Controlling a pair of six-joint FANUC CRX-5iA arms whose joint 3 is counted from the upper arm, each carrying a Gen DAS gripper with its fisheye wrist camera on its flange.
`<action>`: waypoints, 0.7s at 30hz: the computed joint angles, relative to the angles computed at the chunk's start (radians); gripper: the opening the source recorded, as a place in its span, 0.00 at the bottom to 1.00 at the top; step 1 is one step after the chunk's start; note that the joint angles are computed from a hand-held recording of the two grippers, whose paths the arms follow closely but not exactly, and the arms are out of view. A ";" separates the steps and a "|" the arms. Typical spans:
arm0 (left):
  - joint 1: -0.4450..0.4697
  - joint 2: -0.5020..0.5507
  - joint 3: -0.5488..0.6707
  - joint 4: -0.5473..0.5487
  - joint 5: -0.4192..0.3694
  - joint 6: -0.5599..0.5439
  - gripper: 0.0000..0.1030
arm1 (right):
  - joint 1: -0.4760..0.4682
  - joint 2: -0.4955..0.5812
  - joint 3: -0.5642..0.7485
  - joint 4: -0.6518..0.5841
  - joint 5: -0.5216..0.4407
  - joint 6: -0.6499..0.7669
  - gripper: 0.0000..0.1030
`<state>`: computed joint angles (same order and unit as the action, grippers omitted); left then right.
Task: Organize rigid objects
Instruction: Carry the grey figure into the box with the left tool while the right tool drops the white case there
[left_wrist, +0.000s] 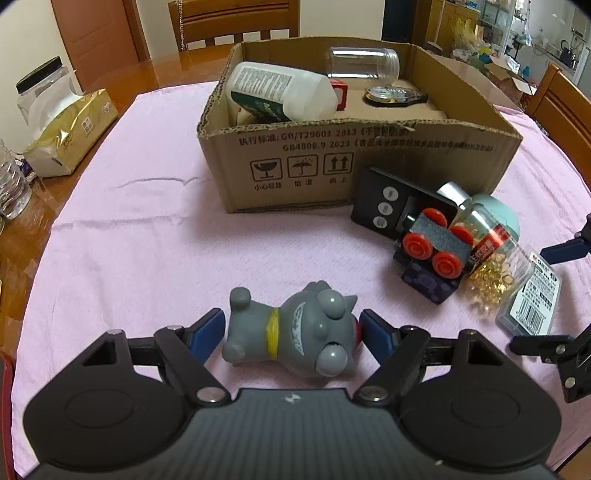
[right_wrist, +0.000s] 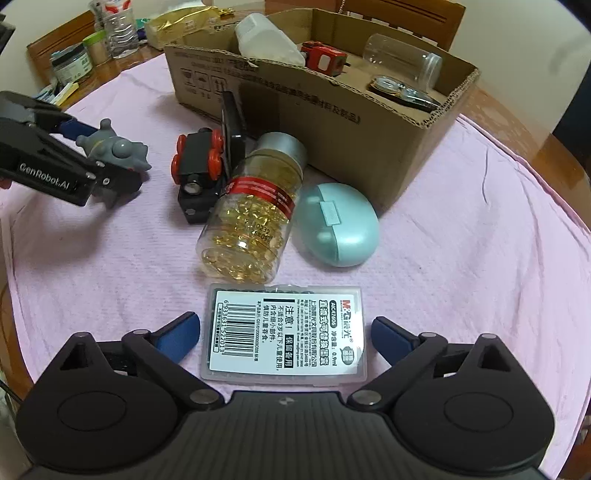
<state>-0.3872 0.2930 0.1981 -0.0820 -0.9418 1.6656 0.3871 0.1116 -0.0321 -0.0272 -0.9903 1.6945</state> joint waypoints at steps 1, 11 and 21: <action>0.000 0.001 0.001 0.001 -0.002 -0.003 0.77 | 0.000 -0.001 0.001 0.000 -0.001 0.000 0.95; 0.009 0.001 -0.007 0.039 -0.002 -0.037 0.69 | 0.010 -0.001 0.005 0.018 -0.013 -0.056 0.90; 0.041 -0.026 -0.006 0.117 -0.034 -0.157 0.69 | 0.008 -0.010 0.044 -0.001 -0.074 -0.081 0.90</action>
